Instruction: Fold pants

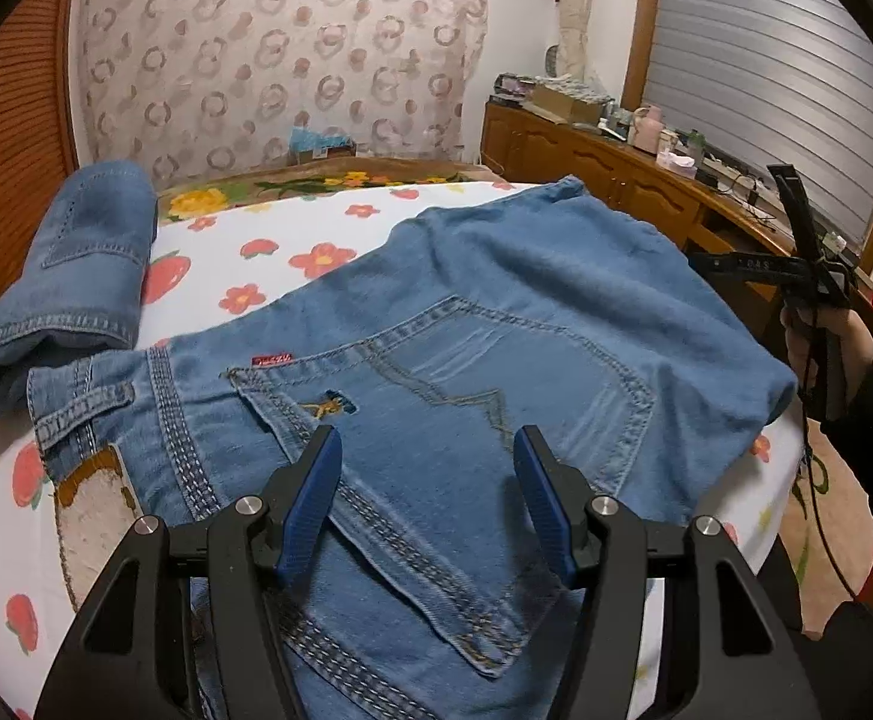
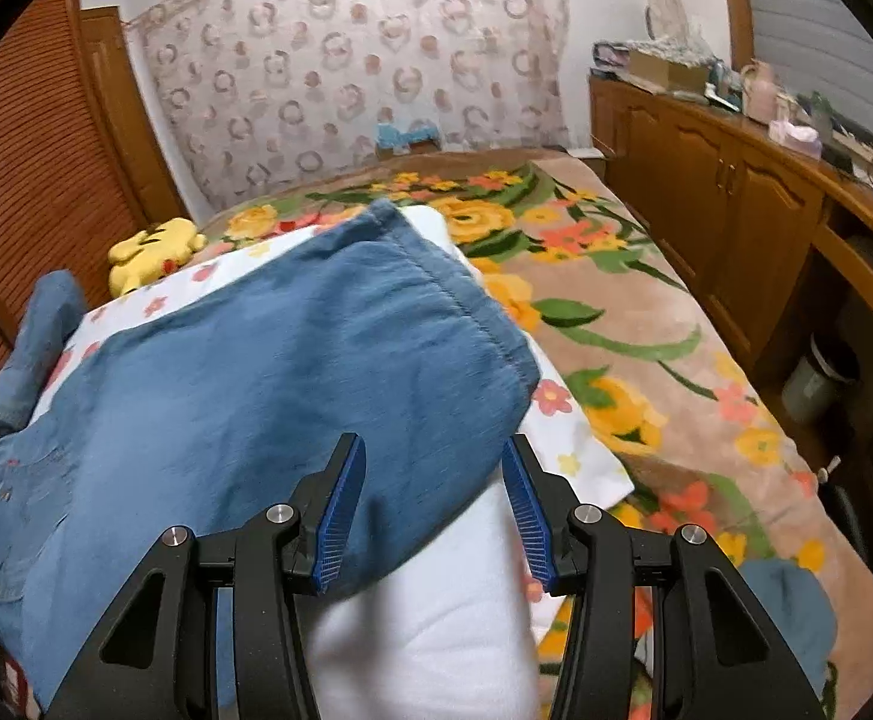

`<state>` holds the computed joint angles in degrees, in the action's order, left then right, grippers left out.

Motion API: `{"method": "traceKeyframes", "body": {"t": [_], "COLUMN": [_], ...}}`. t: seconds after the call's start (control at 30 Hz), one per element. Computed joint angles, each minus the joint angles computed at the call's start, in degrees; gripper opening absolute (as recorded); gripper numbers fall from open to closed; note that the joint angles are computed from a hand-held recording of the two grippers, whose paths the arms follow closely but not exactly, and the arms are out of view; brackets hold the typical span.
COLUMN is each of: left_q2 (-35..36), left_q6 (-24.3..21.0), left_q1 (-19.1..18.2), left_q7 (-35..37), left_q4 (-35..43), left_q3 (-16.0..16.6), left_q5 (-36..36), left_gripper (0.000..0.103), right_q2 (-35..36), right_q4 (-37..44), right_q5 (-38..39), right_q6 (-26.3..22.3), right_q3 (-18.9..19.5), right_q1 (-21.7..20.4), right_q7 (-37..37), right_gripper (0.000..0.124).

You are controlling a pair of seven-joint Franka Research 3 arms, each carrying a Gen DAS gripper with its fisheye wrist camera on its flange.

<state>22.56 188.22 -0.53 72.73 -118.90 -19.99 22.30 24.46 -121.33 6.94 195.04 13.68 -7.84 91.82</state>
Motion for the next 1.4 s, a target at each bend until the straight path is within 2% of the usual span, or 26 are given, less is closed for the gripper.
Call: {"method": "traceKeyframes", "body": {"t": [0.1,0.2,0.4,0.5,0.57,0.6,0.63,0.67,0.73,0.8,0.97,1.17,1.23,1.33,1.4], "left_q2": [0.29,0.26,0.39,0.34,0.34,0.38,0.23,0.35,0.27,-0.01,-1.92,-4.56,-5.15,-6.15,-6.81], "left_q6": [0.02,0.12,0.13,0.14,0.14,0.16,0.25,0.33,0.65,0.86,2.47,4.16,4.49,5.37,5.97], "left_q1": [0.47,0.09,0.45,0.24,0.24,0.35,0.23,0.16,0.08,0.50,0.73,0.39,-0.02,-1.24,-2.38], "left_q7": [-0.01,0.00,-0.11,-0.20,-0.22,-0.23,-0.33,-0.32,-0.46,-0.72,-1.88,-3.92,-4.54,-5.27,-5.60], "left_q4": [-0.06,-0.19,-0.21,-0.22,-0.21,-0.19,-0.38,-0.29,-0.46,-0.72,-2.31,-4.07,-4.41,-5.27,-5.89], "left_q3": [-0.44,0.04,-0.37,-0.15,-0.14,-0.26,-0.16,-0.05,0.10,-0.18,0.23,2.09,3.00,4.98,6.53], "left_q5": [0.13,0.24,0.34,0.36,0.38,0.39,0.35,0.39,0.43,0.53,1.03,2.16,2.44,2.37,1.95], "left_gripper": [0.061,0.061,0.061,0.061,0.061,0.061,0.061,0.061,0.061,0.061,0.061,0.061,0.061,0.061,0.061], "right_q2": [0.68,2.06,4.03,4.41,4.40,4.29,4.17,4.34,3.61,2.81,1.08,0.33,0.48,2.09,5.40], "right_q4": [2.09,5.09,8.26,9.51,8.87,8.75,8.38,7.21,5.37,2.78,-0.98,-3.88,-4.39,-4.70,-4.87], "right_q5": [1.90,3.65,7.01,8.61,9.55,10.01,9.93,9.18,6.80,2.77,-8.19,-22.40,-26.54,-33.65,-39.75], "right_q6": [-2.26,-4.96,-8.45,-9.90,-8.60,-7.71,-6.74,-4.63,-1.65,1.29,5.25,6.70,6.53,5.46,3.86], "right_q3": [-1.62,-1.30,3.96,4.49,6.41,5.44,6.47,9.33,11.70,16.41,25.75,35.75,38.13,42.77,47.76], "right_q1": [1.71,1.48,-3.99,-4.47,-5.96,-4.98,-5.75,-8.17,-10.28,-14.77,-23.78,-32.88,-34.73,-38.37,-42.51], "right_q7": [0.22,-0.43,-4.10,-6.46,-8.77,-9.35,-10.35,-11.58,-11.70,-10.48,-5.30,1.82,3.83,6.92,9.17], "right_gripper": [0.049,0.049,0.047,0.039,0.024,0.020,0.008,0.005,0.004,0.004,0.003,0.004,0.003,0.004,0.003]}}
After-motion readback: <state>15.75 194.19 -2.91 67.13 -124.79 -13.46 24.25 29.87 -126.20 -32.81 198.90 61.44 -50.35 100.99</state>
